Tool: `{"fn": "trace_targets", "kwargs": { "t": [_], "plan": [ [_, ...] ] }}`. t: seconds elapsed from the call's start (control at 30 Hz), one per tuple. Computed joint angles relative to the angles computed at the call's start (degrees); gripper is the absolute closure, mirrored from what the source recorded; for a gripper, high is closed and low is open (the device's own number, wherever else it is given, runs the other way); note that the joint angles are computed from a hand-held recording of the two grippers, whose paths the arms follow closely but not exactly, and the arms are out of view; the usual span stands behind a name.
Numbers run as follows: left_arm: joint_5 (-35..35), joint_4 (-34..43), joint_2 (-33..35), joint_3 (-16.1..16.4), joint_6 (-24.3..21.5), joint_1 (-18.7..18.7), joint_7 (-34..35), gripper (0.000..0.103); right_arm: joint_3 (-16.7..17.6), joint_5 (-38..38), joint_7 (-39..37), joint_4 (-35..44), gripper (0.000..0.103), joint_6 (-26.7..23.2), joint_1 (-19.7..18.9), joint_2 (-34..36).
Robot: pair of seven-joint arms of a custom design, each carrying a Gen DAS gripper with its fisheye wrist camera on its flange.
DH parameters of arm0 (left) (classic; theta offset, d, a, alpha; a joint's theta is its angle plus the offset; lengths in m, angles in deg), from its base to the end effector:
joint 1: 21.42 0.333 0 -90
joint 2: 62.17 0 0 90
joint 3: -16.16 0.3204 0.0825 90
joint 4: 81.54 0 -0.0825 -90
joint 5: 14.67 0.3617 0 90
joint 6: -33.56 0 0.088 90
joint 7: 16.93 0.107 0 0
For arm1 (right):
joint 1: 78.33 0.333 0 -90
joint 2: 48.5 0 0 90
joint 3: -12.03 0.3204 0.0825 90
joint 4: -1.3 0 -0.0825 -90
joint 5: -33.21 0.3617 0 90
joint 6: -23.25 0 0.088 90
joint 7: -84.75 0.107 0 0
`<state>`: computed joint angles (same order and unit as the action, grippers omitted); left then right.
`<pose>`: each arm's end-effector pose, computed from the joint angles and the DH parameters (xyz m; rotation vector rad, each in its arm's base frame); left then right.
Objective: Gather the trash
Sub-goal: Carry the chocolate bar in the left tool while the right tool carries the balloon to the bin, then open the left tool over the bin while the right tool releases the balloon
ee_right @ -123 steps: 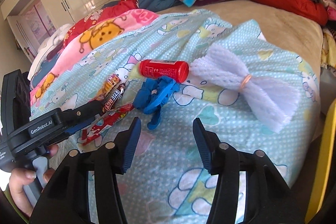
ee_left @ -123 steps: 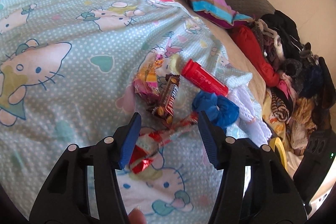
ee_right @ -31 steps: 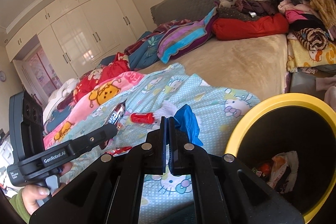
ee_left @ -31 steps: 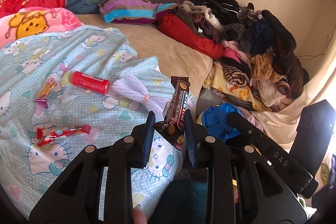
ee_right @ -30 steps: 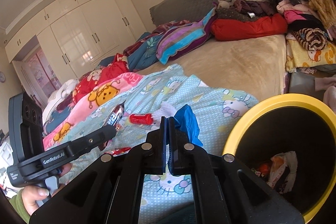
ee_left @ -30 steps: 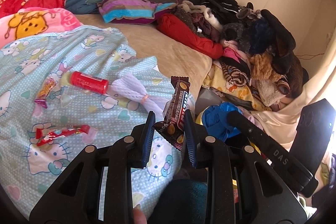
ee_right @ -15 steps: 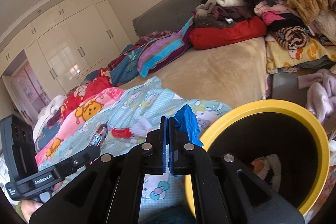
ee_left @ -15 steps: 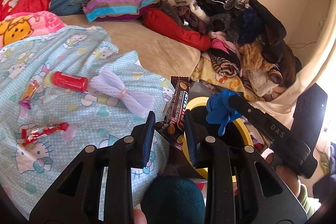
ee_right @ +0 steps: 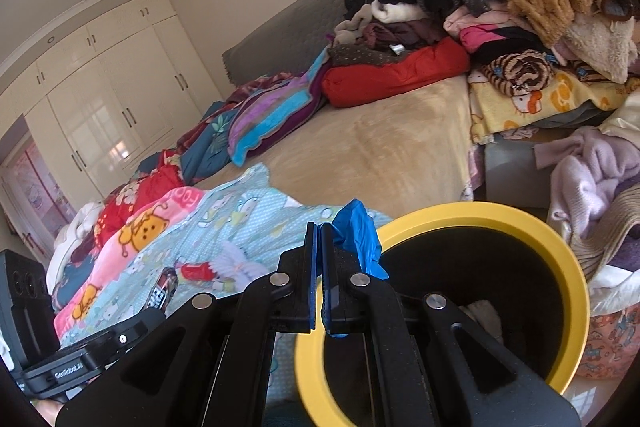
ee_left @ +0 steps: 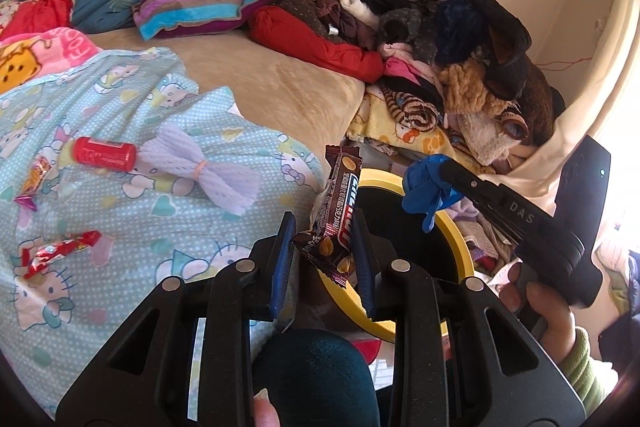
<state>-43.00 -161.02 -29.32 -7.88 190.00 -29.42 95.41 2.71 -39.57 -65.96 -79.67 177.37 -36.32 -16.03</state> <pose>0.6755 -0.3038 0.4983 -1.4956 2.2914 -1.3929 0.5837 0.4453 0.4473 -1.1082 1.7569 -0.6238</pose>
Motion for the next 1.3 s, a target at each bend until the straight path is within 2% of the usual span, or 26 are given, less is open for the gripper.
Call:
{"fn": "trace_targets", "kwargs": {
  "t": [0.13, 0.73, 1.3],
  "plan": [
    [0.54, 0.58, 0.42, -0.16, -0.70, -0.55, 0.35, 0.082, -0.27, -1.15, 1.88, -2.15, 0.101, -0.91, 0.15, -1.49],
    [3.59, 1.88, 2.24, 0.17, -3.56, -3.49, 1.23, 0.082, 2.68, -4.11, 5.96, -7.38, 0.101, -2.66, -3.17, -4.45],
    [7.27, 5.38, 5.48, 1.47, -7.61, -6.30, 0.09, 0.082, 3.38, 0.18, 3.83, -8.24, 0.101, -1.46, -4.58, -3.89]
  ]
}}
